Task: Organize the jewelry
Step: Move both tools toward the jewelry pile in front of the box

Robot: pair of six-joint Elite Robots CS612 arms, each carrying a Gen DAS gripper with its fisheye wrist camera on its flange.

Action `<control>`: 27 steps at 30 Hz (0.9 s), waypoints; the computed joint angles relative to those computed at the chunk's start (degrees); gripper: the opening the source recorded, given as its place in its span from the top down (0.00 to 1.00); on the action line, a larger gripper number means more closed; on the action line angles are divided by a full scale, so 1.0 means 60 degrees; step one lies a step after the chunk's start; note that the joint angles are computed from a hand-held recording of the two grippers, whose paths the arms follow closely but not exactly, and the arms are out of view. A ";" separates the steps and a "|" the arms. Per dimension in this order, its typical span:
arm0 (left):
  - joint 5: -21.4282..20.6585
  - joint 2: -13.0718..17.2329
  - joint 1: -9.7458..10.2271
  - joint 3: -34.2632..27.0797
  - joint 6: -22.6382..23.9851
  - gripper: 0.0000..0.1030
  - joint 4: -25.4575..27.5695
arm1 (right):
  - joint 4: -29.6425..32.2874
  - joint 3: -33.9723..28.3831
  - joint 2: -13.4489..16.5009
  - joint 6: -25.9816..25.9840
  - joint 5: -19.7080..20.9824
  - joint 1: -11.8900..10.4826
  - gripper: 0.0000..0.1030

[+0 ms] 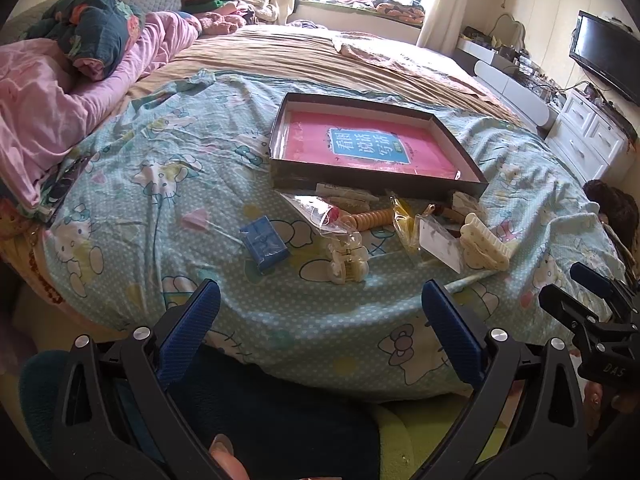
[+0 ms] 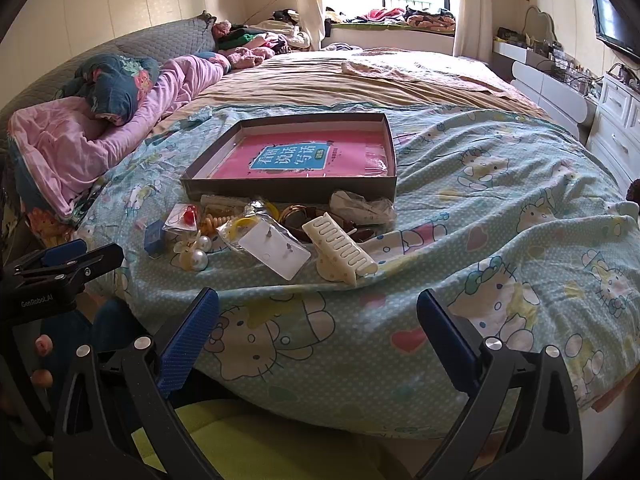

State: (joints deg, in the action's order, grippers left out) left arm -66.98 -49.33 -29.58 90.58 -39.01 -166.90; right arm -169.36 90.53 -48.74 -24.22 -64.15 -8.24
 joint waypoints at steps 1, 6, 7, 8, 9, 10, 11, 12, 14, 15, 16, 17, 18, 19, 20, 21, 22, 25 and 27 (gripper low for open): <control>0.0010 -0.0003 -0.0003 -0.0006 -0.0021 0.09 0.0033 | 0.0017 -0.0012 0.0004 -0.0007 -0.0004 -0.0002 0.04; 0.0039 -0.0019 -0.0004 -0.0025 0.0034 0.09 0.0050 | -0.0026 0.0015 -0.0007 -0.0027 0.0020 0.0007 0.04; 0.0042 -0.0022 -0.0006 -0.0019 0.0033 0.09 0.0055 | -0.0016 0.0017 -0.0014 -0.0036 0.0026 0.0007 0.04; 0.0053 -0.0028 -0.0010 -0.0012 0.0026 0.09 0.0059 | -0.0030 0.0017 -0.0011 -0.0029 0.0019 0.0007 0.04; 0.0028 -0.0027 -0.0004 -0.0007 0.0034 0.09 0.0031 | -0.0036 0.0023 -0.0016 -0.0023 0.0011 0.0013 0.04; 0.0026 -0.0028 0.0002 -0.0017 0.0041 0.09 0.0043 | -0.0021 0.0017 -0.0013 -0.0030 0.0014 0.0009 0.04; 0.0054 -0.0026 -0.0011 -0.0010 0.0025 0.09 0.0046 | -0.0027 0.0016 -0.0011 -0.0031 0.0017 0.0005 0.04; 0.0052 -0.0028 -0.0007 -0.0015 0.0031 0.09 0.0051 | -0.0039 0.0016 -0.0008 -0.0029 0.0024 0.0003 0.04; 0.0056 -0.0025 -0.0012 -0.0006 0.0032 0.09 0.0034 | -0.0066 0.0029 -0.0018 -0.0032 0.0027 0.0014 0.04; 0.0054 -0.0025 -0.0011 -0.0004 0.0034 0.09 0.0022 | -0.0072 0.0033 -0.0021 -0.0032 0.0027 0.0020 0.04; 0.0051 -0.0026 -0.0006 -0.0009 0.0048 0.09 0.0020 | -0.0062 0.0032 -0.0023 -0.0041 0.0028 0.0025 0.04; 0.0050 -0.0025 -0.0010 -0.0007 0.0031 0.09 0.0032 | -0.0042 0.0025 -0.0022 -0.0046 0.0029 0.0017 0.04; 0.0064 -0.0027 -0.0008 -0.0011 0.0040 0.09 0.0036 | -0.0046 0.0032 -0.0028 -0.0043 0.0032 0.0023 0.04; 0.0054 -0.0025 -0.0009 -0.0011 0.0034 0.09 0.0031 | -0.0047 0.0028 -0.0024 -0.0046 0.0036 0.0021 0.04; 0.0052 -0.0026 -0.0011 -0.0009 0.0025 0.09 0.0039 | -0.0046 0.0028 -0.0028 -0.0044 0.0037 0.0028 0.04; 0.0075 -0.0048 -0.0015 0.0006 0.0028 0.09 0.0048 | -0.0045 0.0025 -0.0031 -0.0041 0.0039 0.0034 0.04; 0.0077 -0.0052 -0.0013 0.0007 0.0039 0.09 0.0043 | -0.0038 0.0022 -0.0029 -0.0042 0.0031 0.0031 0.04; 0.0068 -0.0057 -0.0009 0.0006 0.0048 0.09 0.0057 | -0.0045 0.0025 -0.0029 -0.0045 0.0039 0.0031 0.04; 0.0063 -0.0054 -0.0007 0.0002 0.0051 0.09 0.0056 | -0.0035 0.0024 -0.0031 -0.0041 0.0034 0.0036 0.04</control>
